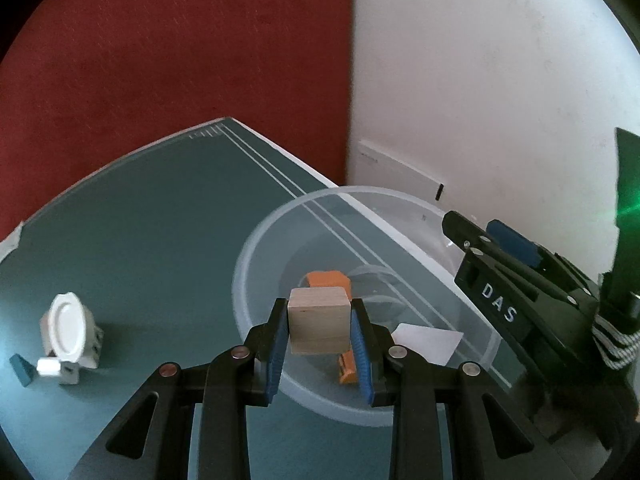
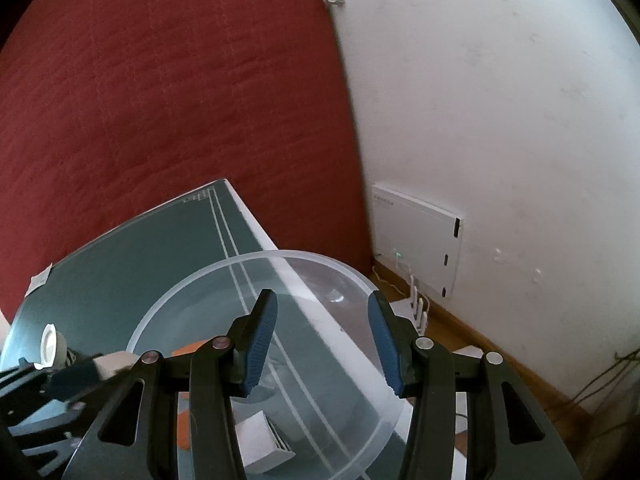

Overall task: Organize rigid objects
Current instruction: 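Lower the wood cube into the bowl and open the left tool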

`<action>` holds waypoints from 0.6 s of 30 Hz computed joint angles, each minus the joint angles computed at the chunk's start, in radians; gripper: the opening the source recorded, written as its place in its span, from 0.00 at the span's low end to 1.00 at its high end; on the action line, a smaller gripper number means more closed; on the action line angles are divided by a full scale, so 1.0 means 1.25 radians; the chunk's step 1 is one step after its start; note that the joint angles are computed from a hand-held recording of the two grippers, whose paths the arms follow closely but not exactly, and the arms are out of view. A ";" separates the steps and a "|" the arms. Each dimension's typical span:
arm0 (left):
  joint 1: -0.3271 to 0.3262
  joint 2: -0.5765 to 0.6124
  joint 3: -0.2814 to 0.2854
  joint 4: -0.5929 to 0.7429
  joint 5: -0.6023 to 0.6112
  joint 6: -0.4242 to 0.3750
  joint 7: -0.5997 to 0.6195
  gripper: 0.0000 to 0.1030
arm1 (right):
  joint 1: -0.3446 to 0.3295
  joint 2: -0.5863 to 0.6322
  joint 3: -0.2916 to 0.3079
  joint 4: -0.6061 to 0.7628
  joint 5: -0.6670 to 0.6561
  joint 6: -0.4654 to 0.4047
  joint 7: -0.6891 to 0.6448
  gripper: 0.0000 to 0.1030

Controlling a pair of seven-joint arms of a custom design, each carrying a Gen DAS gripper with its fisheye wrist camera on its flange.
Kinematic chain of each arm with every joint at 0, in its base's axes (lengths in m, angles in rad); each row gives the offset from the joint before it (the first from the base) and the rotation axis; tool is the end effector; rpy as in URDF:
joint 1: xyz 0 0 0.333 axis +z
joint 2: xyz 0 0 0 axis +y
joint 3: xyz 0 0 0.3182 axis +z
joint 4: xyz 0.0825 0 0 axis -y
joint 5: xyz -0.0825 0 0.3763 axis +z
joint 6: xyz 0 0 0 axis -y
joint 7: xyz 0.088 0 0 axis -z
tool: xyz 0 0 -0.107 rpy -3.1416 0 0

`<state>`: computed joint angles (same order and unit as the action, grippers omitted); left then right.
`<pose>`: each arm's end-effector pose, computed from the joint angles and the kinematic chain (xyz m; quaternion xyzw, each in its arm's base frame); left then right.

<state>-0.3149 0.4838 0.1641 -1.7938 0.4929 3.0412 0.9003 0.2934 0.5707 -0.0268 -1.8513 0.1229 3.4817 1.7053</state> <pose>0.6756 -0.1555 0.3722 -0.6522 0.6531 -0.2791 0.2651 0.6658 0.1701 0.3517 -0.6118 0.6088 -0.2734 0.4246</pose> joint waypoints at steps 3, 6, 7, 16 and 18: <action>0.015 0.014 -0.020 0.018 -0.018 -0.006 0.016 0.31 | 0.004 -0.003 -0.003 -0.006 0.002 0.003 -0.004 0.48; 0.009 0.017 -0.009 0.015 -0.026 0.009 0.011 0.59 | 0.009 -0.012 -0.008 -0.021 0.004 0.010 -0.013 0.48; -0.029 0.018 0.039 0.011 -0.009 0.018 -0.025 0.64 | 0.012 -0.011 -0.011 -0.021 0.008 0.011 -0.015 0.49; -0.152 -0.029 0.214 -0.068 0.109 0.036 -0.199 0.70 | 0.057 -0.003 -0.049 -0.024 0.058 0.029 -0.049 0.51; -0.191 -0.045 0.262 -0.087 0.162 0.032 -0.261 0.71 | 0.072 -0.003 -0.062 -0.025 0.074 0.031 -0.064 0.51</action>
<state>-0.5534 0.4274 0.4915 -1.9027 0.6959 3.0811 0.5746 0.3833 0.5674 -0.1040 -1.8831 0.2157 3.5209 1.6253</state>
